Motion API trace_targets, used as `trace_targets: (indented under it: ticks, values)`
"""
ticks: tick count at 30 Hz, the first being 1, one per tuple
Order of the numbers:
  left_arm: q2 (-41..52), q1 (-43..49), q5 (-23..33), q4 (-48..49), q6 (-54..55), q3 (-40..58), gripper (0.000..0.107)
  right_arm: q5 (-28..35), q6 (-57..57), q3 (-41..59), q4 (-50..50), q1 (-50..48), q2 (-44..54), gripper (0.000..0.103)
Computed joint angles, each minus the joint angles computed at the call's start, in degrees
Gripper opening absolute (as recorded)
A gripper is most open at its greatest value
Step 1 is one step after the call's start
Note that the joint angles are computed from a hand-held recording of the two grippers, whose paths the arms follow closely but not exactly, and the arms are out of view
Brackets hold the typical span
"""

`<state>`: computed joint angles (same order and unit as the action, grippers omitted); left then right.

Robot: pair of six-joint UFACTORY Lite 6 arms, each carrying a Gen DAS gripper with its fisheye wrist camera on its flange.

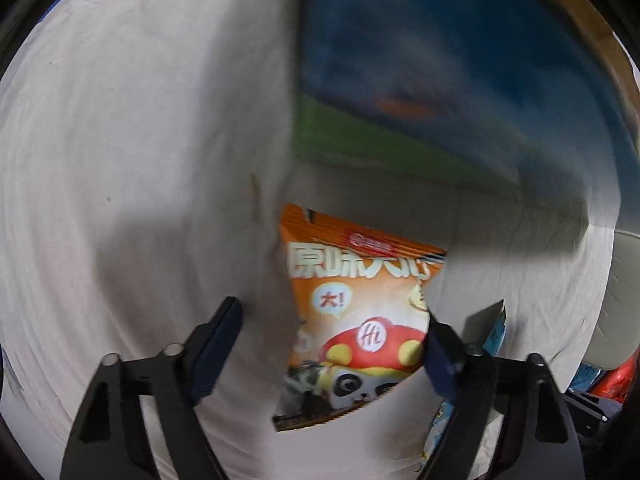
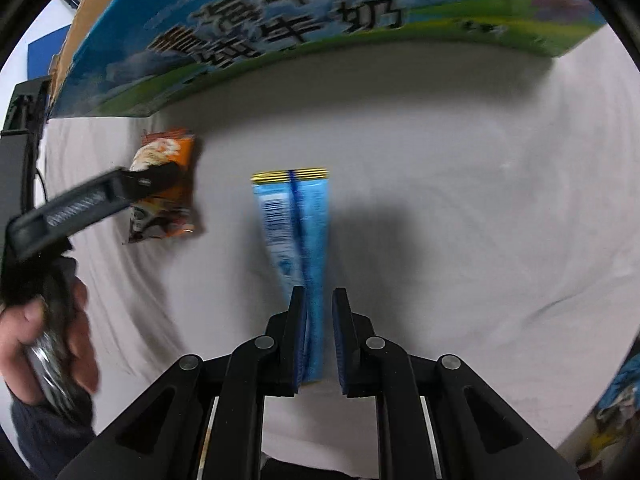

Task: Organize soft objects
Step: 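Grasp the orange chip bag with the left tool while the right tool grasps the blue stick snack, then carry the chip bag and blue stick into the box and release both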

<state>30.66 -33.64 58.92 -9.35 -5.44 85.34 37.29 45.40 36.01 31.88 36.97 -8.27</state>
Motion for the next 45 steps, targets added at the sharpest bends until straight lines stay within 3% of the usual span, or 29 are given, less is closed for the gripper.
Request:
trace_targets:
  ticks: [2,10,16,19,22,25,27,28,30,32,39,45]
  values:
    - [-1.0,-2.0,-1.3,2.6,-2.5,-1.7,0.050,-2.2,-0.8,4.0,2.3,1.8,6.3,0.022]
    - [-9.4,-6.5,-5.7,6.4,-9.9,-12.4,0.047,2.6,10.3,18.6,-8.8,7.0,21.2,0.023]
    - [-12.2,-5.5,-6.4,6.1,-12.1,-16.8,0.045,3.5,13.8,21.6,-10.8,8.3,23.2,0.026]
    - [-13.9,-4.8,-7.7,6.0,-12.8,-20.0,0.045,6.7,16.1,18.7,-15.2,8.3,18.5,0.041]
    - [-11.4,-3.1,-7.2,6.4,-11.6,-17.1,0.044,6.8,15.8,18.6,-15.5,8.4,18.3,0.053]
    - [-11.2,-3.7,-7.8,7.3,-12.8,-17.3,0.044,4.1,13.0,18.1,-12.4,8.1,20.2,0.055]
    - [-11.0,-4.9,-7.9,7.7,-14.3,-17.2,0.044,3.8,14.0,19.6,-14.0,8.7,22.0,0.049]
    - [-11.9,-5.3,-8.6,7.9,-14.9,-18.3,0.043,6.2,17.2,21.6,-17.4,9.5,23.3,0.025]
    - [-15.8,-7.2,-8.8,8.2,-17.4,-22.9,0.043,6.3,17.9,22.2,-18.8,10.5,23.8,0.020]
    - [-15.9,-9.4,-7.2,7.5,-18.8,-21.4,0.042,6.5,17.5,21.7,-19.2,11.1,23.2,0.015]
    - [-19.0,-15.7,-6.3,6.2,-22.8,-20.8,0.040,6.3,16.8,12.0,-19.9,10.2,10.9,0.013]
    - [-21.1,-22.0,-2.1,5.7,-27.4,-13.9,0.039,11.8,21.7,9.5,-24.5,10.0,-1.8,0.013]
